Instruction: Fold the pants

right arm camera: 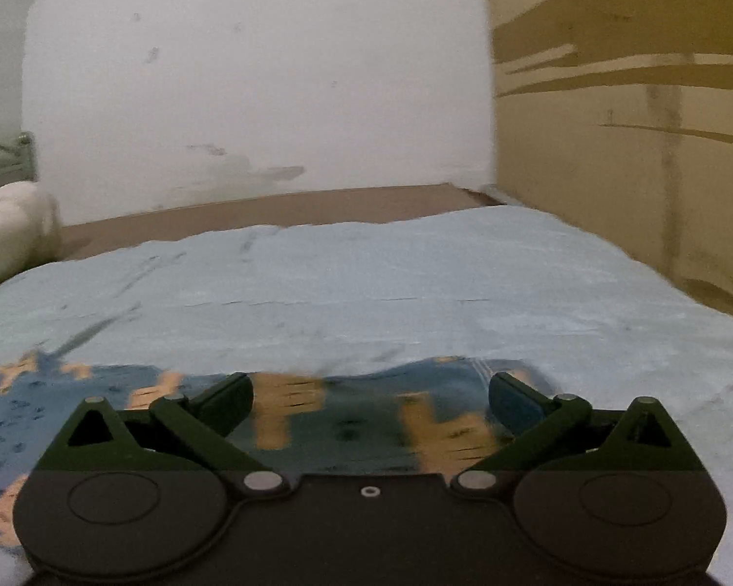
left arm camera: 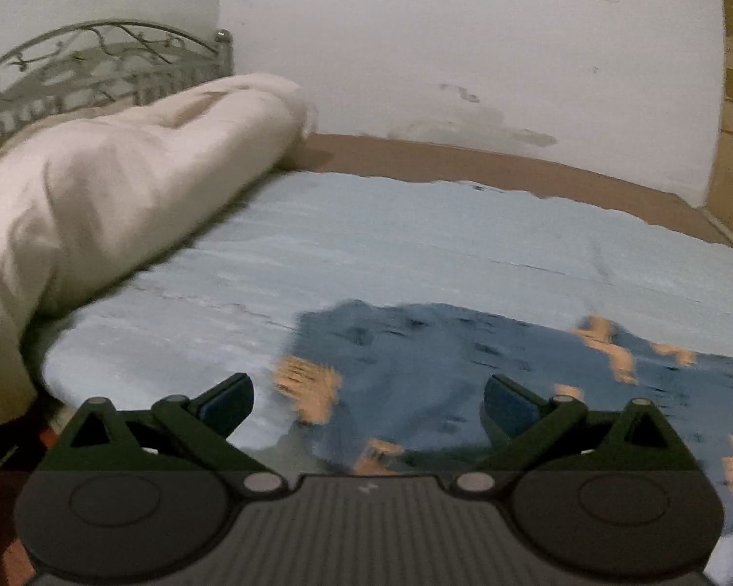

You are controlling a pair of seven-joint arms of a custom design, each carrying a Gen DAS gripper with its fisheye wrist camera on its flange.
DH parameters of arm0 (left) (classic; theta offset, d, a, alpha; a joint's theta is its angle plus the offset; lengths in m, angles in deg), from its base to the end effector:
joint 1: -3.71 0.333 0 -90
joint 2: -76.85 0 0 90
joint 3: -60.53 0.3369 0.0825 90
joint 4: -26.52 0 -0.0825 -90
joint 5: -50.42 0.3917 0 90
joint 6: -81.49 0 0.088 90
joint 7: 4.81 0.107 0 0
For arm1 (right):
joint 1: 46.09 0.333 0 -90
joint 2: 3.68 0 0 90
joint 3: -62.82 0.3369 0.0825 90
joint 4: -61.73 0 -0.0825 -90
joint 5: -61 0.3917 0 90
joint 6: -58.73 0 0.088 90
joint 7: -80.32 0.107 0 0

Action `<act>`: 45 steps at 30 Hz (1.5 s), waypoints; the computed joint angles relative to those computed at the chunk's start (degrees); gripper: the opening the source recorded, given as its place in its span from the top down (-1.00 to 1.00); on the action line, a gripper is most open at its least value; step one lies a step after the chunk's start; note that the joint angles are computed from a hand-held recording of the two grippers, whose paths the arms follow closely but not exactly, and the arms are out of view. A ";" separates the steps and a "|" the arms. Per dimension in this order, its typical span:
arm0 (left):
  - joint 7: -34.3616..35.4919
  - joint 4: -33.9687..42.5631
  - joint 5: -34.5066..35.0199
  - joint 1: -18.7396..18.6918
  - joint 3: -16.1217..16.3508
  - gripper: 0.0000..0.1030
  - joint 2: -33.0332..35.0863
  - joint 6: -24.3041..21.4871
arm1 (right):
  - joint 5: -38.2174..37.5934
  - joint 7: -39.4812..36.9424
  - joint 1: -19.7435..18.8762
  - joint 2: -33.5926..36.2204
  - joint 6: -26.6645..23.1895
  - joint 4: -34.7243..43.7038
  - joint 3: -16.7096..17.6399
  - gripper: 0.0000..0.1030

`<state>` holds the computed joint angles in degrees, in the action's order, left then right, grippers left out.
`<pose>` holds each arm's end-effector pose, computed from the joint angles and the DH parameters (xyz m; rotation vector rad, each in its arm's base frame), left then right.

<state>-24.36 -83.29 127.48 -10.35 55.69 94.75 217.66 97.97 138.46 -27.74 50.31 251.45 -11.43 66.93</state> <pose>0.6196 -0.1974 0.3679 -1.9895 1.0316 -0.5254 0.7743 0.2246 0.3091 -1.6309 1.3774 -0.7664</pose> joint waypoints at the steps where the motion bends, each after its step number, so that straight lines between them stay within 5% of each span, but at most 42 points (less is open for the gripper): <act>1: -0.09 -0.60 0.24 0.31 0.33 -0.99 -0.21 0.03 | -1.24 -0.72 -0.89 0.10 -0.09 0.04 2.19 -0.98; 8: -5.15 -3.38 8.58 4.24 2.35 -0.99 -0.04 9.16 | -10.67 -7.08 -8.12 3.16 -0.98 1.28 18.74 -0.99; 11: -7.53 -3.21 13.35 6.36 3.13 -0.84 0.94 15.25 | -13.31 -9.76 -9.37 4.65 -1.26 1.91 22.95 -0.99; 17: -9.20 -1.75 12.97 9.08 3.62 -0.56 3.16 21.00 | -11.47 -10.99 -6.77 5.22 -2.50 3.22 20.14 -0.99; 21: -6.42 -0.56 9.20 8.96 4.26 -0.42 4.86 22.13 | -9.85 -11.22 -8.96 6.61 -4.01 4.32 23.23 -0.99; 23: -5.62 -0.18 8.63 8.39 4.50 -0.24 5.19 21.83 | -9.76 -12.45 -10.61 6.86 -3.65 3.59 25.43 -0.99; 28: 3.86 1.54 2.12 6.44 4.03 0.05 5.93 16.99 | -8.34 -12.66 -7.54 6.67 -3.19 4.14 21.40 -0.99; 32: 8.58 3.14 0.50 4.11 4.20 0.29 6.66 12.26 | -8.37 -12.96 -7.36 6.94 -2.06 4.04 21.48 -0.99; 36: 3.59 2.38 1.76 3.88 4.98 0.54 5.87 13.21 | -9.12 -12.80 -7.49 7.18 -0.41 3.50 21.93 -0.99; 45: -10.12 -3.91 14.36 3.74 3.57 0.65 -1.50 9.28 | -7.28 -10.10 -2.57 6.23 -1.65 4.40 14.23 -0.99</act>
<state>-34.48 -87.20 141.84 -6.61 59.26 93.25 226.94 90.69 128.35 -30.31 56.55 249.79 -7.04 81.17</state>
